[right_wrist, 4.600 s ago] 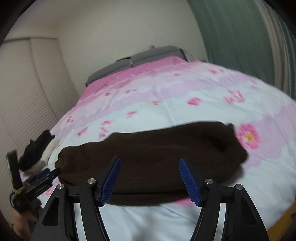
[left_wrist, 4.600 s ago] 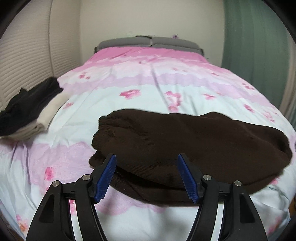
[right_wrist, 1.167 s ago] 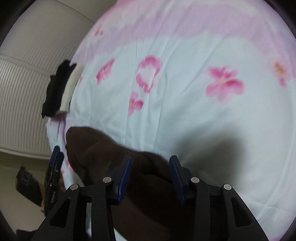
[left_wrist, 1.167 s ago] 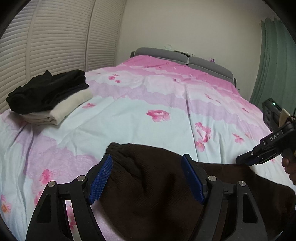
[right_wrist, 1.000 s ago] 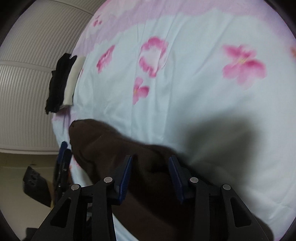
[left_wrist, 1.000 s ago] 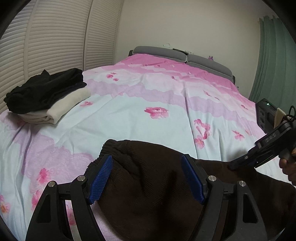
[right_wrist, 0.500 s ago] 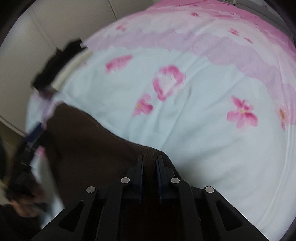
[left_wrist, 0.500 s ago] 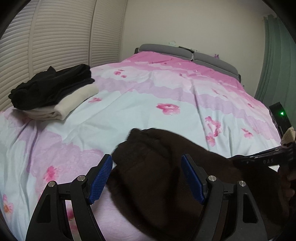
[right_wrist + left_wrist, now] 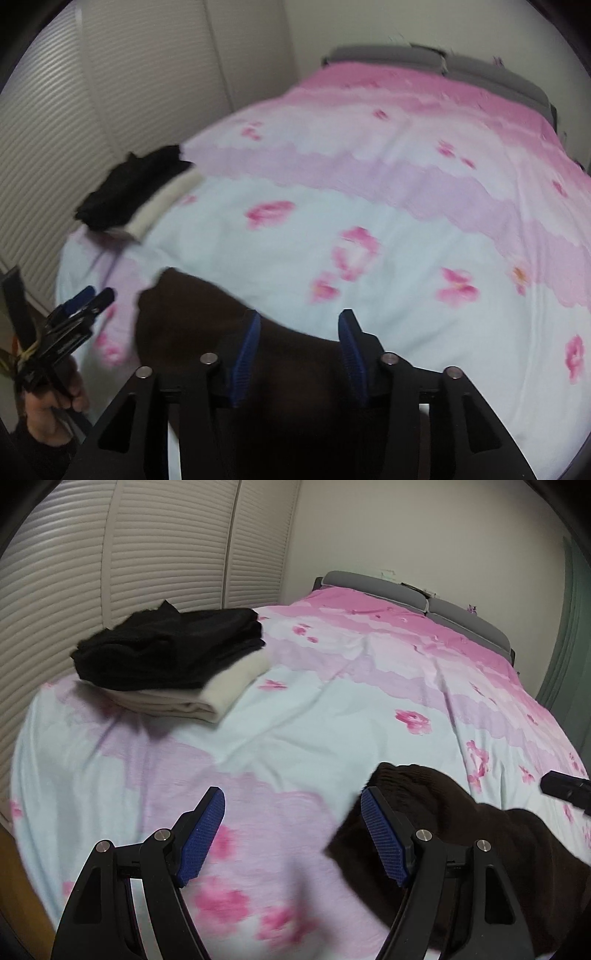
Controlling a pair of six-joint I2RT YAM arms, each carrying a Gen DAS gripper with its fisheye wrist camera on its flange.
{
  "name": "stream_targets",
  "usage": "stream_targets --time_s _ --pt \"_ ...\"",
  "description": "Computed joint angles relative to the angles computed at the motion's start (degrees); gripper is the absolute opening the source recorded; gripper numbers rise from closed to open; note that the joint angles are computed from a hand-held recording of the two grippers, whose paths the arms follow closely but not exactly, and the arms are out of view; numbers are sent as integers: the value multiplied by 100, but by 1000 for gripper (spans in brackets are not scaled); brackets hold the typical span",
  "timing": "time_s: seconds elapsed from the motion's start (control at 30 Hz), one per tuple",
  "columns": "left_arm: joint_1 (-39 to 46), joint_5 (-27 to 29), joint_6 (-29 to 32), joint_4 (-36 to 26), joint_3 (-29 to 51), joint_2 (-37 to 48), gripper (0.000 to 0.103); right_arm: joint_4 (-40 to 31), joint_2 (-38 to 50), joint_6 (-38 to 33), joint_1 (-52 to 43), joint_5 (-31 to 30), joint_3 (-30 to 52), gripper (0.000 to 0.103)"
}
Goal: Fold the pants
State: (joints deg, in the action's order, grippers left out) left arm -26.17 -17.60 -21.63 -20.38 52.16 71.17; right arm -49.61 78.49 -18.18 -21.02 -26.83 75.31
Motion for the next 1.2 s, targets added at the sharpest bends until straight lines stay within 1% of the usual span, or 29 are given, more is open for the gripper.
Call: stream_targets --time_s 0.1,0.17,0.23,0.27,0.33,0.4,0.43,0.47,0.5,0.53,0.57,0.6,0.63,0.67,0.73,0.83,0.93,1.03,1.13,1.17,1.2 --pt "126 68 451 -364 -154 -570 76 774 -850 582 1015 754 -956 51" --pt "189 89 733 -564 -292 -945 77 1264 -1254 1057 1902 1449 -1485 52" --pt "330 116 941 -716 -483 -1335 77 1598 -1454 1462 2793 2169 -1833 53" --pt "420 143 994 -743 -569 -1478 78 1707 -1492 1566 3084 2426 -1948 53" --pt "651 246 1070 -763 -756 -1715 78 1958 -1398 1819 3955 3291 -2101 53" --pt "898 427 1063 -799 -919 -1908 78 2052 -1170 1902 4538 4024 -2102 53" --pt "1039 594 1049 -807 -1007 -1998 78 2078 -1025 1897 4736 4325 -2075 53" --pt "1115 691 1042 -822 -1068 -2059 78 2118 -795 1887 4971 4806 -2032 52" --pt "1177 775 1055 -829 -1137 -2112 78 2131 -609 1864 5080 5097 -1985 52" --pt "1217 842 1080 -822 -1193 -2142 78 2124 -424 1826 5121 5244 -1933 52" --pt "1262 908 1104 -801 -1242 -2156 78 2077 -330 1839 5127 5248 -1889 46" --pt "1324 1000 1126 -787 -1270 -2155 78 2013 -235 1869 5056 5086 -1839 16" --pt "1403 1121 1143 -782 -1279 -2145 78 1903 -181 1927 4952 4825 -1785 7" --pt "1472 1206 1129 -764 -1296 -2158 78 1881 -242 2044 4867 4556 -1810 7" --pt "1516 1279 1078 -742 -1323 -2206 78 1961 -434 2053 4924 4452 -1910 7" --pt "1440 1329 1101 -722 -1324 -2179 78 1838 -680 2079 5152 4390 -1999 7" --pt "1317 1285 1087 -694 -1329 -2149 78 1814 -300 2161 5009 4068 -2082 7" --pt "1233 1201 1104 -610 -1374 -2223 78 2206 -272 2207 4927 4045 -2348 9" --pt "1121 1182 1033 -594 -1375 -2324 78 2312 -577 2309 5051 4098 -2457 24" --pt "1089 1216 1000 -597 -1368 -2350 78 2276 -739 2358 5124 4145 -2486 32" --pt "1048 1295 947 -605 -1361 -2394 78 2235 -856 2394 5178 4219 -2494 35"
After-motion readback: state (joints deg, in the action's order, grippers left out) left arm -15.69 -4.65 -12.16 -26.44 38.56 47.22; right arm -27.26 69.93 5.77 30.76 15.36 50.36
